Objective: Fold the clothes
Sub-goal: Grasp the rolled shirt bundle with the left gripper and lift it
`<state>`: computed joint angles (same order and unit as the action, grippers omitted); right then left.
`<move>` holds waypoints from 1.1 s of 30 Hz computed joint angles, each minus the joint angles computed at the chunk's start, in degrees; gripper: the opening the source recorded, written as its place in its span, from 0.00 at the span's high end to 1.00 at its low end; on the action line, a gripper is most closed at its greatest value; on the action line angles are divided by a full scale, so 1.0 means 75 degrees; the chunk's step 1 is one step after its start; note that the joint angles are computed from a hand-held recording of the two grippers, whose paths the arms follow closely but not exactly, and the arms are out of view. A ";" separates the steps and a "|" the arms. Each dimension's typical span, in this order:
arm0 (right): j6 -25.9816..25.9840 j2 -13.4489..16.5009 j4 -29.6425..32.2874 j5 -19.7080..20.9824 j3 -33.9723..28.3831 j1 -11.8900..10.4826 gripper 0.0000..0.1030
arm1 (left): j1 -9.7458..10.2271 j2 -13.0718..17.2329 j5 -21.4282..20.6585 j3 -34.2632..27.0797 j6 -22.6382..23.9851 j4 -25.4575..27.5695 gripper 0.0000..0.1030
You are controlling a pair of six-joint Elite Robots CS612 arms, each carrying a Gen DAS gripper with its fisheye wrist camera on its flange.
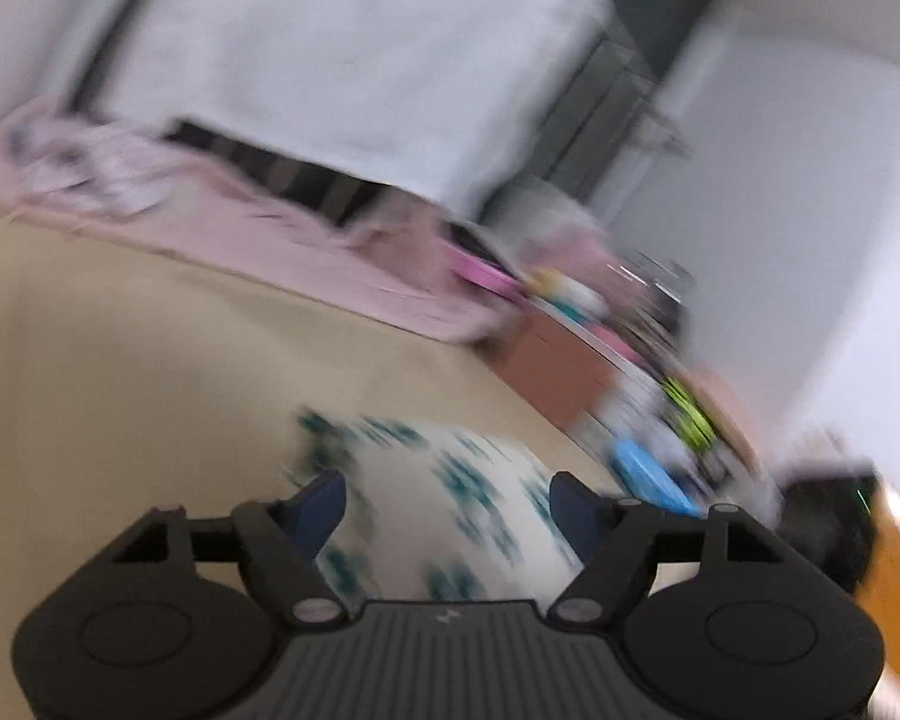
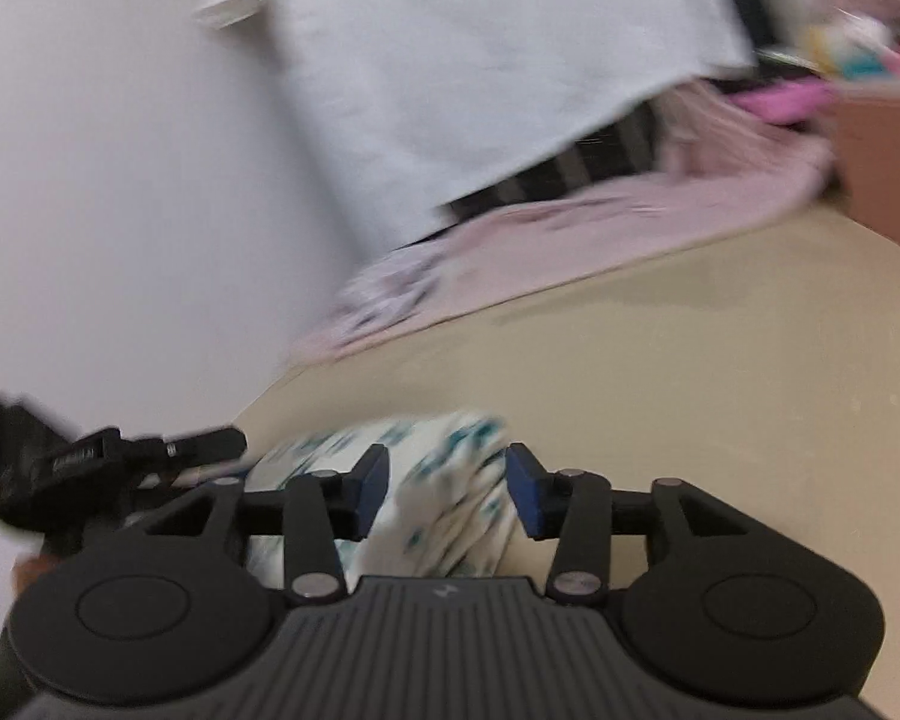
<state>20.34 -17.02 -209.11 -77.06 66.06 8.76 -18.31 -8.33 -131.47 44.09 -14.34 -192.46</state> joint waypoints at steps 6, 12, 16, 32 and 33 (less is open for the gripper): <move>-0.1981 0.0132 0.0152 0.1066 0.0028 -0.0010 0.43 | -0.0140 -0.0175 0.0398 0.0490 0.1517 0.0416 0.33; -0.2662 0.0264 0.0876 0.1255 -0.0371 -0.0065 0.85 | -0.0151 -0.0070 0.0383 0.0092 0.2074 0.1493 0.90; -0.2363 0.0278 0.0692 0.1422 -0.0362 -0.0158 0.94 | -0.0019 -0.0153 0.0094 0.0138 0.2221 0.1720 0.97; -0.1014 0.0033 -0.0798 -0.0120 -0.0081 -0.0022 0.92 | -0.0168 -0.0296 0.1166 0.0233 0.0072 -0.0227 0.67; -0.0993 0.0151 -0.0664 -0.0337 -0.0425 0.0049 0.92 | -0.0294 -0.0273 0.1381 0.0138 0.0157 -0.0096 0.67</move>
<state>12.88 -15.88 -214.10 -79.59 62.88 9.13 -20.52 -10.38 -121.12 45.12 -13.17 -193.18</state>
